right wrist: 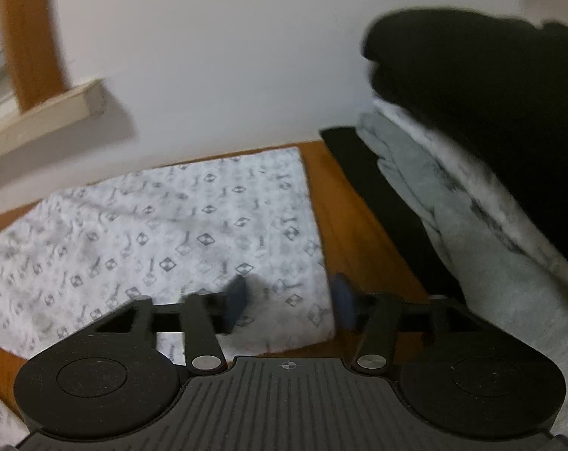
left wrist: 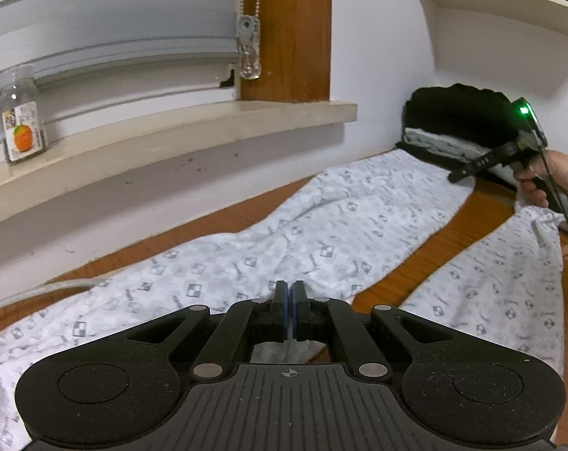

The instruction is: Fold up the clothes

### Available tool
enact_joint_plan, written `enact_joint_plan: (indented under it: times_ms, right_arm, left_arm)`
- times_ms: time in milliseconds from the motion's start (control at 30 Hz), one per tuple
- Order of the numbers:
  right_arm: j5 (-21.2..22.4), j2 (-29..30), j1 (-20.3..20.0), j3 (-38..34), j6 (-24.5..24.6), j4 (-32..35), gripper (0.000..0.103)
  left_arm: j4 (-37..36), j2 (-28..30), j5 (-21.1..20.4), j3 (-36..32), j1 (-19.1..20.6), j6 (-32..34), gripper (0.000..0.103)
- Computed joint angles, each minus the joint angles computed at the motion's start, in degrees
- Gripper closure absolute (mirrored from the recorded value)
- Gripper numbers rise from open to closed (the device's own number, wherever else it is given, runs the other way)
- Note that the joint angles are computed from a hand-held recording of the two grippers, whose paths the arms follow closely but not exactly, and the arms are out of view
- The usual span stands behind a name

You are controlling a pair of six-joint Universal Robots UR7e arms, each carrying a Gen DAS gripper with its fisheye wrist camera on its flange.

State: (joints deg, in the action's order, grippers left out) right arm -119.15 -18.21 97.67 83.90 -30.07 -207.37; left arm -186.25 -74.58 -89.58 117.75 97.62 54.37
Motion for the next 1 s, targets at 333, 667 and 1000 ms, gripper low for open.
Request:
enact_joint_plan:
  times_ms: [333, 667, 1000]
  right_arm:
    - [-7.9, 0.0, 2.5, -1.2, -8.3, -10.0, 0.087]
    - [3.2, 2.0, 3.6, 2.7, -7.1, -6.6, 0.059]
    - [5.0, 8.0, 4.4, -1.9, -12.3, -4.3, 0.051]
  left_arm:
    - [7.8, -4.3, 1.2, 5.0, -4.2, 1.1, 0.098]
    - [5.2, -4.9, 2.0, 4.3, -4.3, -0.8, 0.098]
    - [4.7, -6.1, 6.3, -2.1, -1.0, -4.1, 0.06]
